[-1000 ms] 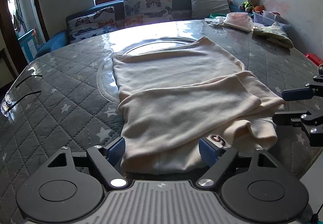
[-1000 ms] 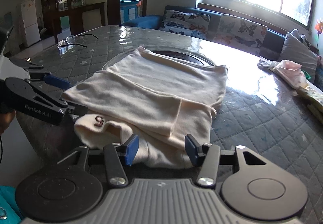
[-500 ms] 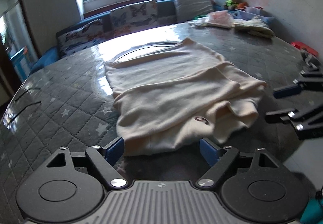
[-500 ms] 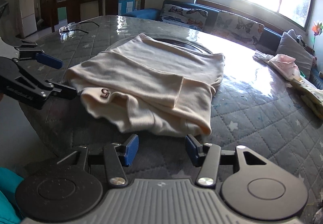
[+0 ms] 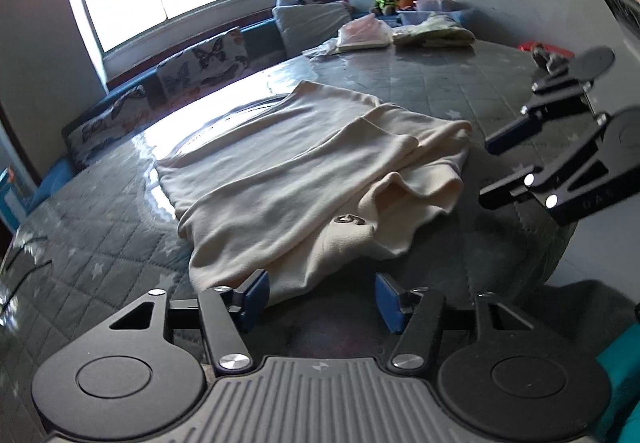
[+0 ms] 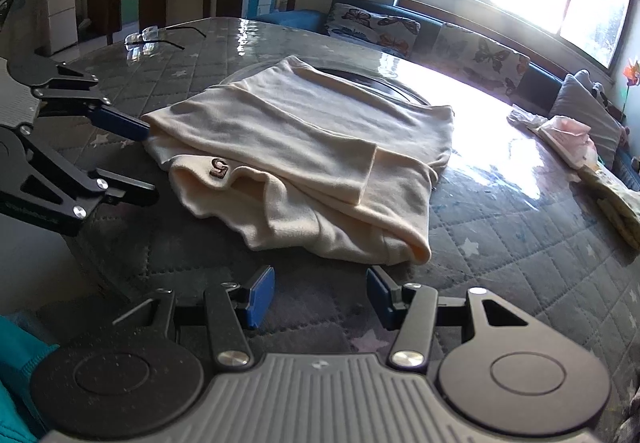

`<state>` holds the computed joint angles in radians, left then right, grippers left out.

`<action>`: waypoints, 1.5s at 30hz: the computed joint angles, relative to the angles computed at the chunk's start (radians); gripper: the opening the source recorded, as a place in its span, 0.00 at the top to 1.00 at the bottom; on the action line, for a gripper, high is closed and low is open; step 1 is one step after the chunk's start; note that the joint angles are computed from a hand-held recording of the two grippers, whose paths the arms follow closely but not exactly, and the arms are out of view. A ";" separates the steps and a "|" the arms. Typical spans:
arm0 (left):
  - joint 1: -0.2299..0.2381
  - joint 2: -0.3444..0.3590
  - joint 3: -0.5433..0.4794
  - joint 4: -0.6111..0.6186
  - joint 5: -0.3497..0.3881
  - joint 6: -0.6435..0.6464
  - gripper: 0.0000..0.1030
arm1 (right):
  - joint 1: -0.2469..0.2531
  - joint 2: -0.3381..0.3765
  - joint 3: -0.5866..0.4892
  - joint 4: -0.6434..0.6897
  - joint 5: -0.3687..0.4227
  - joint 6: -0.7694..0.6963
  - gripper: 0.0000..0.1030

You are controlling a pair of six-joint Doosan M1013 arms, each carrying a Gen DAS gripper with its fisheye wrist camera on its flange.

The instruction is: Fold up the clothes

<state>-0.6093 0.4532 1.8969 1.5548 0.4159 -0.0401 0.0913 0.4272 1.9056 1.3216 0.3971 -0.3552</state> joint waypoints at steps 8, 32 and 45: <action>0.007 0.015 0.005 0.215 -0.007 -0.136 0.48 | 0.004 0.012 -0.015 0.003 0.015 -0.075 0.49; 0.090 0.020 -0.038 0.499 -0.141 -0.553 0.91 | -0.008 0.066 -0.052 0.176 0.127 -0.483 0.45; 0.068 0.018 -0.011 0.486 -0.105 -0.471 0.57 | -0.004 0.106 -0.136 0.011 0.205 -0.289 0.84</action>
<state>-0.5416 0.4708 1.8862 2.0412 0.3111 -0.5109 0.0872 0.5330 1.7700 1.3328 0.6023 -0.6445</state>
